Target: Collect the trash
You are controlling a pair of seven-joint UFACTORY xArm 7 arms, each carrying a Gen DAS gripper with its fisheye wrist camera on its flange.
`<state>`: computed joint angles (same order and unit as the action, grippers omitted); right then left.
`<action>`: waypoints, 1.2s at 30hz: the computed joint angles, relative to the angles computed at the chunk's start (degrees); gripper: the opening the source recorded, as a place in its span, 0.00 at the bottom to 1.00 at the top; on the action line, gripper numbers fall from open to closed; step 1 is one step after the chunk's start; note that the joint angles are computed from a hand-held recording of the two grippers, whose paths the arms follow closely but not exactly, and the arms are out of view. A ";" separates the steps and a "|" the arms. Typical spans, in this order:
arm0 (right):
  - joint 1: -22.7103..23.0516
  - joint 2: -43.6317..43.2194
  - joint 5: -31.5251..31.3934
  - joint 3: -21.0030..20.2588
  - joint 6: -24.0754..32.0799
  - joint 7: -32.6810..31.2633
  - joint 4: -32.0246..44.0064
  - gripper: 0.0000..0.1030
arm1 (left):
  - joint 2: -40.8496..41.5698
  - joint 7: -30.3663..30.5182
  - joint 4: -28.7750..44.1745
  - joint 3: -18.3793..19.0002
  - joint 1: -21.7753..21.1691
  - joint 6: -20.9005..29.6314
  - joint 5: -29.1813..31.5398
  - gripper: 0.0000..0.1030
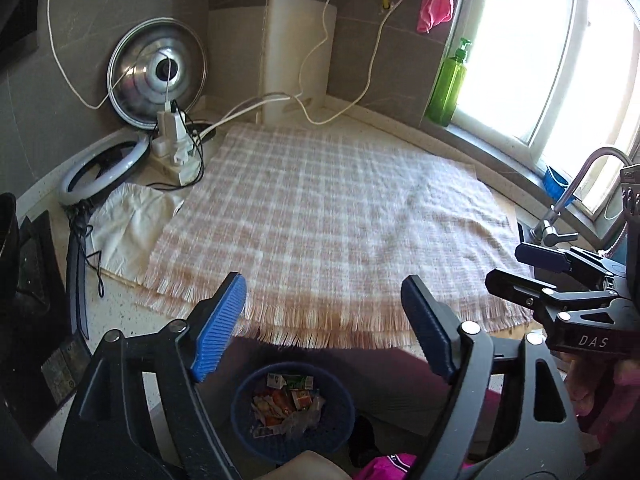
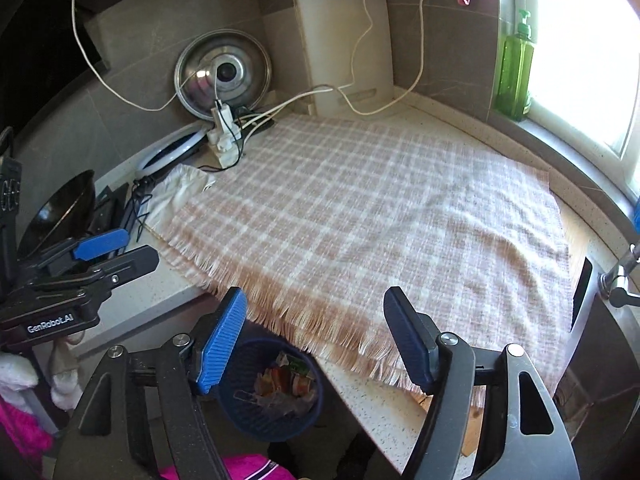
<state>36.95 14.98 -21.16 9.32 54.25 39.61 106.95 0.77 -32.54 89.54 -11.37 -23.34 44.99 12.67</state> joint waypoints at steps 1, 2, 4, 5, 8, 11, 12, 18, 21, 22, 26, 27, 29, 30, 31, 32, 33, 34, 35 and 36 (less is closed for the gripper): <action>-0.14 -0.03 -0.16 -0.17 -0.36 0.16 0.05 0.74 | 0.38 -0.46 0.86 -0.09 -0.13 -0.05 0.99 0.86; -0.28 -0.13 -0.35 -0.34 -0.67 0.35 0.07 0.75 | 0.83 -0.93 1.83 -0.16 -0.32 0.01 1.95 0.88; -0.49 -0.23 -0.81 -0.60 -0.82 0.79 0.23 0.76 | 1.67 -1.39 3.58 -0.18 -0.77 0.05 3.14 0.94; -0.54 -0.21 -1.09 -0.70 -0.71 1.00 0.41 0.76 | 2.03 -1.45 4.37 -0.16 -0.98 0.18 3.32 0.95; -0.88 -0.51 -1.59 -0.88 -0.61 1.26 0.58 0.76 | 3.16 -1.81 6.51 0.11 -1.58 0.70 3.84 0.97; -1.09 -0.62 -2.13 -0.96 -0.75 1.61 0.80 0.76 | 3.98 -2.03 7.94 0.38 -2.12 1.52 3.99 0.99; -1.14 -0.62 -2.33 -0.99 -0.85 1.72 0.89 0.77 | 4.17 -2.08 8.18 0.49 -2.25 1.63 4.01 0.99; -1.55 -1.06 -2.67 -0.95 -1.40 1.89 0.57 0.78 | 4.41 -1.90 8.74 0.77 -2.54 1.67 2.85 0.99; -1.86 -1.32 -2.43 -0.89 -1.84 1.99 0.14 0.78 | 4.37 -2.14 8.84 0.91 -2.64 1.75 3.03 0.99; -1.99 -1.41 -2.33 -0.87 -1.95 2.02 0.02 0.78 | 4.47 -2.28 9.15 0.91 -2.71 2.08 3.14 0.99; -2.34 -2.22 -2.59 -0.82 -2.75 2.70 -1.04 0.78 | 4.69 -3.24 9.97 0.90 -3.14 2.79 4.01 0.99; -2.41 -2.44 -2.75 -0.80 -2.96 2.96 -1.30 0.78 | 4.67 -3.65 10.14 0.89 -3.29 2.99 4.39 1.00; -2.65 -2.82 -2.89 -0.71 -3.42 3.35 -1.82 0.78 | 4.62 -4.13 10.38 0.87 -3.51 3.35 4.84 1.00; -2.78 -2.85 -2.89 -0.66 -3.51 3.44 -1.85 0.78 | 4.57 -4.31 10.45 0.84 -3.58 3.43 4.92 1.00; -2.88 -2.87 -2.84 -0.61 -3.55 3.54 -1.88 0.78 | 4.56 -4.25 10.47 0.84 -3.56 3.44 4.86 1.00; -2.98 -2.87 -2.75 -0.56 -3.53 3.59 -1.87 0.78 | 4.51 -4.06 10.39 0.87 -3.51 3.38 4.76 1.00; -3.03 -2.85 -2.72 -0.52 -3.43 3.64 -1.80 0.78 | 4.44 -4.00 10.34 0.86 -3.48 3.33 4.70 1.00; -3.04 -2.88 -2.77 -0.49 -3.37 3.74 -1.81 0.78 | 4.38 -3.89 10.26 0.86 -3.43 3.26 4.60 1.00; -3.05 -2.85 -2.84 -0.48 -3.25 3.80 -1.75 0.78 | 4.41 -3.93 10.33 0.85 -3.44 3.33 4.63 1.00; -3.06 -2.78 -2.86 -0.47 -3.13 3.86 -1.65 0.78 | 4.41 -3.93 10.33 0.84 -3.43 3.33 4.63 1.00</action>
